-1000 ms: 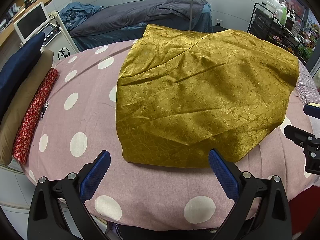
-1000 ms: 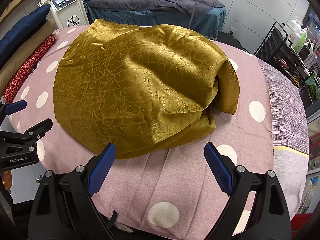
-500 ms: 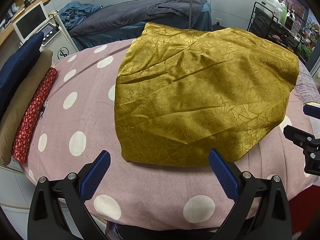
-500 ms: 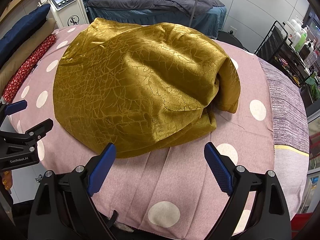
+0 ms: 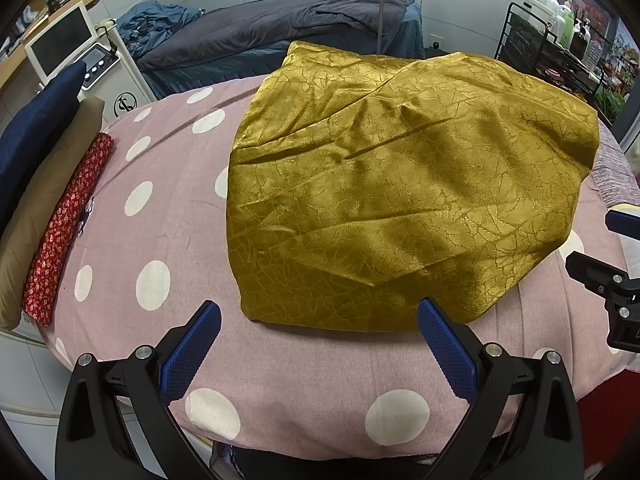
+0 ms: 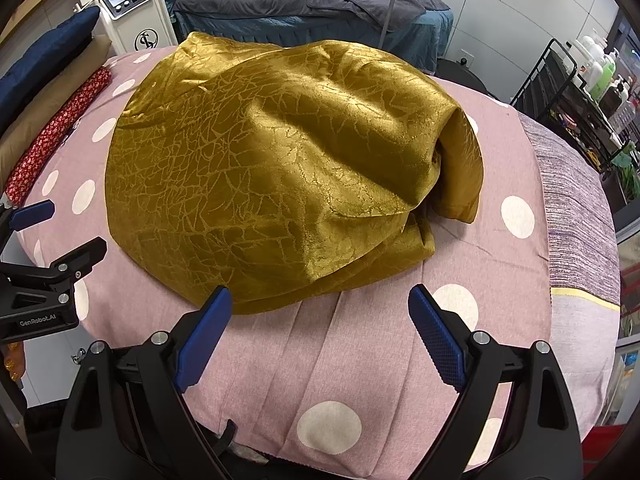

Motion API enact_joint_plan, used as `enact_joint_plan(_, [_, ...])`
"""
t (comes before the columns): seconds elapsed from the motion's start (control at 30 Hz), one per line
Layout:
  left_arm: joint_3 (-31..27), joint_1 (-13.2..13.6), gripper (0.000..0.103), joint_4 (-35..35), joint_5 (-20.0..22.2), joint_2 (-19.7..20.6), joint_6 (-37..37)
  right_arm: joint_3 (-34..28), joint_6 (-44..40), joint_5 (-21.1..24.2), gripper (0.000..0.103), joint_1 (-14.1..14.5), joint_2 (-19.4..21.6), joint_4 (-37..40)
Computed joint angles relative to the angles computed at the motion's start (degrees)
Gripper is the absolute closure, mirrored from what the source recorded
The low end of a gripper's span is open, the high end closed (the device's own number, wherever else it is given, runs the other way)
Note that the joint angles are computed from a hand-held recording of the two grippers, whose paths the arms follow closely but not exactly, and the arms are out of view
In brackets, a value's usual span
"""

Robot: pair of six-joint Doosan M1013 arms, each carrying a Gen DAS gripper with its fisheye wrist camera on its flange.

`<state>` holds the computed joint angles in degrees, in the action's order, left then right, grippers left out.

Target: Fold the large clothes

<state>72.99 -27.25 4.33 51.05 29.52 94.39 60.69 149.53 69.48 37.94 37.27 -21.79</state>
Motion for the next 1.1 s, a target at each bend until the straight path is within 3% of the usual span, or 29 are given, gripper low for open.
enact_joint_plan(0.5, [-0.5,0.3,0.007,-0.3,0.4,0.7,0.1,0.1,-1.3,-1.3,0.014,-0.1,-0.1,0.3])
enact_joint_plan(0.77, [-1.9,1.5,0.007,-0.2,1.1,2.1,-2.0,1.1,-5.8,-13.4,0.014,-1.6,-1.9,0.0])
enact_joint_plan(0.83, [-2.3,1.9,0.007,-0.4,1.4,2.4,-2.6,-1.0,-9.5,-14.1,0.014,-2.4,-1.0,0.7])
enact_joint_plan(0.93, [-2.6,2.8,0.007,-1.6,1.4,2.7,-2.6,-7.6,-15.0,-10.8,0.014,-3.7,2.3,-0.3])
enact_joint_plan(1.1, [-2.5,3.8,0.007,-1.0,1.3,2.7,-4.3,-20.5,-25.1,-5.1,0.014,-7.8,9.3,5.7])
